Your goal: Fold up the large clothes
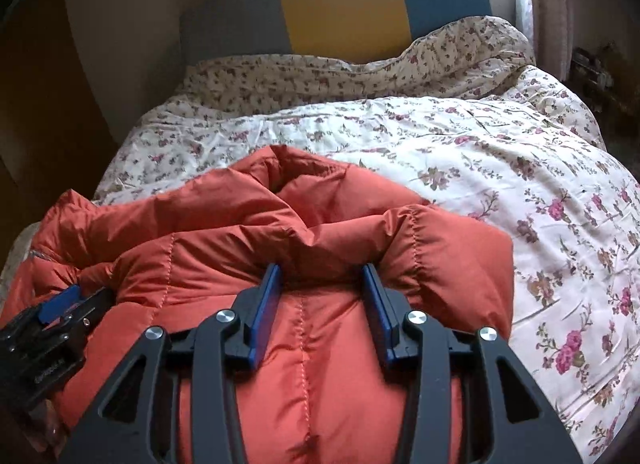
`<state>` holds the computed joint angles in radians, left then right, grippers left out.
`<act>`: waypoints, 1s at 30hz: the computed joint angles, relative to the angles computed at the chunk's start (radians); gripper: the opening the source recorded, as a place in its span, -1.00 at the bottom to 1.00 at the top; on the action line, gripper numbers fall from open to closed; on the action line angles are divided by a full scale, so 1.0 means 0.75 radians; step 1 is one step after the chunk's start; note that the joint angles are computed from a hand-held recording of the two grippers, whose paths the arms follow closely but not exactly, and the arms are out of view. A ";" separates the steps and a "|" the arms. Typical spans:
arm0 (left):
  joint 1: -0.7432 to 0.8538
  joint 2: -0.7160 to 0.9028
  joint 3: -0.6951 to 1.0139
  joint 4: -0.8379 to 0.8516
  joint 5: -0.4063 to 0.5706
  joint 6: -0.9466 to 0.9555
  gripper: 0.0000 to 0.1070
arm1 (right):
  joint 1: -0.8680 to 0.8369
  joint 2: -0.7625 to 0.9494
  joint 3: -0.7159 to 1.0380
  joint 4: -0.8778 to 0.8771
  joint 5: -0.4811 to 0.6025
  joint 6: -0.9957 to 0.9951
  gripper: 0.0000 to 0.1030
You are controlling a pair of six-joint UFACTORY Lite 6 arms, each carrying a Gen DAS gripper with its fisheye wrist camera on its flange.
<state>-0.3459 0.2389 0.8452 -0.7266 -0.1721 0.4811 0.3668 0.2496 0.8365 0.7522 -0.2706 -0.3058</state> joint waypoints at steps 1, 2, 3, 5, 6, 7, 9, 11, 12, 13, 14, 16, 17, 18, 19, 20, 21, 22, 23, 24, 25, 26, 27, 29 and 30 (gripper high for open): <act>0.002 0.011 0.004 0.049 -0.003 -0.052 0.23 | 0.003 0.010 -0.006 -0.038 -0.019 0.042 -0.21; 0.001 0.018 0.005 0.076 -0.008 -0.080 0.23 | -0.002 0.016 -0.012 -0.095 -0.028 0.100 -0.21; 0.005 0.020 0.005 0.112 -0.007 -0.111 0.24 | -0.009 0.023 -0.010 -0.134 -0.028 0.137 -0.21; 0.009 0.038 0.012 0.186 -0.011 -0.184 0.24 | -0.014 0.023 -0.016 -0.164 -0.031 0.165 -0.21; 0.009 0.042 0.011 0.180 -0.012 -0.176 0.24 | -0.013 0.016 -0.023 -0.164 -0.034 0.165 -0.21; 0.008 0.040 0.008 0.161 -0.014 -0.155 0.24 | -0.019 0.017 -0.017 -0.169 -0.027 0.167 -0.21; -0.007 0.032 0.005 0.081 -0.016 -0.085 0.24 | -0.017 0.004 -0.019 -0.145 -0.014 0.141 -0.21; -0.010 0.010 -0.003 0.000 0.000 0.000 0.24 | -0.032 -0.022 -0.045 -0.261 -0.004 0.256 -0.18; -0.003 -0.028 -0.025 -0.035 0.028 0.047 0.25 | -0.047 -0.065 -0.079 -0.341 0.016 0.342 -0.18; 0.002 -0.076 -0.054 -0.119 0.052 0.147 0.26 | -0.051 -0.151 -0.157 -0.430 0.005 0.466 -0.18; -0.002 -0.130 -0.095 -0.223 0.053 0.262 0.29 | -0.053 -0.218 -0.213 -0.482 -0.001 0.534 -0.18; -0.019 -0.251 -0.186 -0.442 0.022 0.484 0.50 | -0.017 -0.334 -0.310 -0.445 0.000 0.541 -0.15; -0.024 -0.314 -0.236 -0.516 -0.005 0.543 0.50 | -0.001 -0.369 -0.351 -0.454 -0.002 0.564 -0.15; -0.024 -0.356 -0.269 -0.587 -0.022 0.595 0.50 | 0.036 -0.387 -0.397 -0.421 -0.025 0.548 -0.15; -0.012 -0.393 -0.299 -0.628 -0.025 0.613 0.50 | 0.068 -0.387 -0.422 -0.341 -0.054 0.477 -0.15; -0.001 -0.407 -0.311 -0.644 -0.017 0.616 0.50 | 0.098 -0.372 -0.430 -0.242 -0.079 0.383 -0.15; 0.015 -0.403 -0.314 -0.669 -0.005 0.631 0.50 | 0.122 -0.347 -0.425 -0.195 -0.099 0.345 -0.15; 0.024 -0.386 -0.310 -0.664 0.002 0.628 0.51 | 0.133 -0.306 -0.424 -0.205 -0.128 0.362 -0.15; 0.023 -0.356 -0.303 -0.636 -0.002 0.609 0.52 | 0.130 -0.268 -0.418 -0.241 -0.147 0.398 -0.14; 0.009 -0.335 -0.302 -0.615 -0.019 0.594 0.53 | 0.122 -0.228 -0.403 -0.274 -0.157 0.425 -0.14; -0.009 -0.299 -0.293 -0.594 -0.049 0.589 0.53 | 0.132 -0.208 -0.392 -0.251 -0.161 0.407 -0.14; -0.023 -0.273 -0.285 -0.581 -0.073 0.582 0.53 | 0.145 -0.174 -0.373 -0.212 -0.169 0.370 -0.14; -0.032 -0.250 -0.279 -0.560 -0.091 0.561 0.53 | 0.160 -0.162 -0.360 -0.151 -0.170 0.312 -0.14; -0.035 -0.222 -0.271 -0.537 -0.105 0.540 0.54 | 0.206 -0.117 -0.326 0.011 -0.195 0.164 -0.14; -0.032 -0.220 -0.270 -0.528 -0.103 0.535 0.54 | 0.216 -0.111 -0.323 0.045 -0.202 0.133 -0.14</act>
<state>-0.3701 0.0740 0.6428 -1.1230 -0.2492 0.8825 0.5285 0.1666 0.5943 0.7858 -0.4222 -0.2062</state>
